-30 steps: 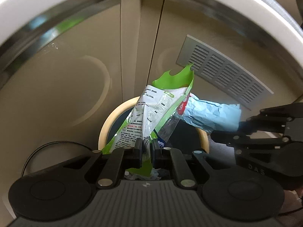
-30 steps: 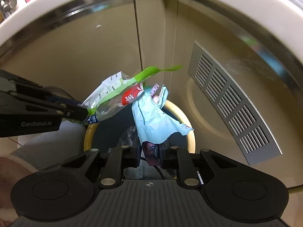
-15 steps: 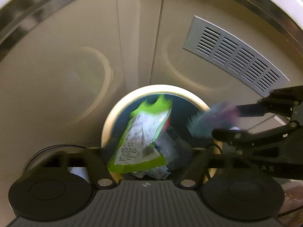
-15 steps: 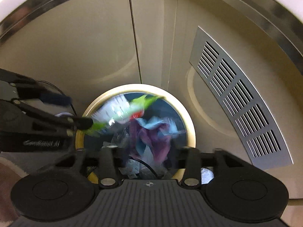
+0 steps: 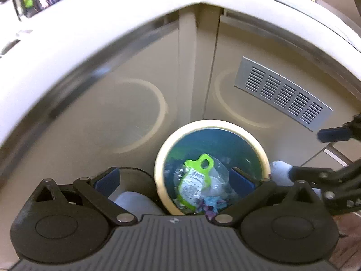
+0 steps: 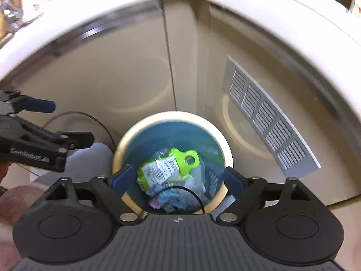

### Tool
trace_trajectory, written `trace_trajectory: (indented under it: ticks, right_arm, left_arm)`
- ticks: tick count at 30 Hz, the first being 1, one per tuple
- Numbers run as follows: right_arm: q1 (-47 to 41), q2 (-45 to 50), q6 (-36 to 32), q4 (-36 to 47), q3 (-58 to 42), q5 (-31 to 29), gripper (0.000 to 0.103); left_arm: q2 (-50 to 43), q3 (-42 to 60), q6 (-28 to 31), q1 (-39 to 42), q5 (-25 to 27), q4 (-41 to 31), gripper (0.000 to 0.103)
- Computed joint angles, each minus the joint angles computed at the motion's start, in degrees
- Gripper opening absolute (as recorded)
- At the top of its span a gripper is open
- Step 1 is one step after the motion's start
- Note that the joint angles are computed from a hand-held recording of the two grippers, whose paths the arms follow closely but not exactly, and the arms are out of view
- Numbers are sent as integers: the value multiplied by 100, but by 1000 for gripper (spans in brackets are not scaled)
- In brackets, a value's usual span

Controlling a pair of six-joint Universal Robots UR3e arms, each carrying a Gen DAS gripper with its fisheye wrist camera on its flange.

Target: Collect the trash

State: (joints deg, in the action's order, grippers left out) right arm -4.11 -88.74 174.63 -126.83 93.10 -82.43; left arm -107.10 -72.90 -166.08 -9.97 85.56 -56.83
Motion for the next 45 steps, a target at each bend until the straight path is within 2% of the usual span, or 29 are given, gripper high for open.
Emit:
trace_trajectory:
  ticks: [3, 5, 9, 12, 18, 45]
  right_arm:
    - [221, -267, -48, -266, 273, -291, 90]
    - [200, -365, -82, -251, 304, -243, 90]
    - [139, -558, -73, -467, 573, -210, 90]
    - [227, -814, -5, -248, 531, -272, 90]
    - [352, -1092, 93, -281, 643, -432, 90]
    - [460, -1103, 101, -294, 617, -544, 91]
  left_arm:
    - [117, -54, -114, -51, 173, 136, 103]
    - [149, -106, -83, -131, 238, 225, 103]
    - [437, -353, 267, -168, 199, 301, 103]
    - [568, -504, 463, -188, 181, 380, 103]
    - [787, -767, 500, -219, 241, 652, 103]
    - [1008, -997, 459, -132, 282, 793, 103]
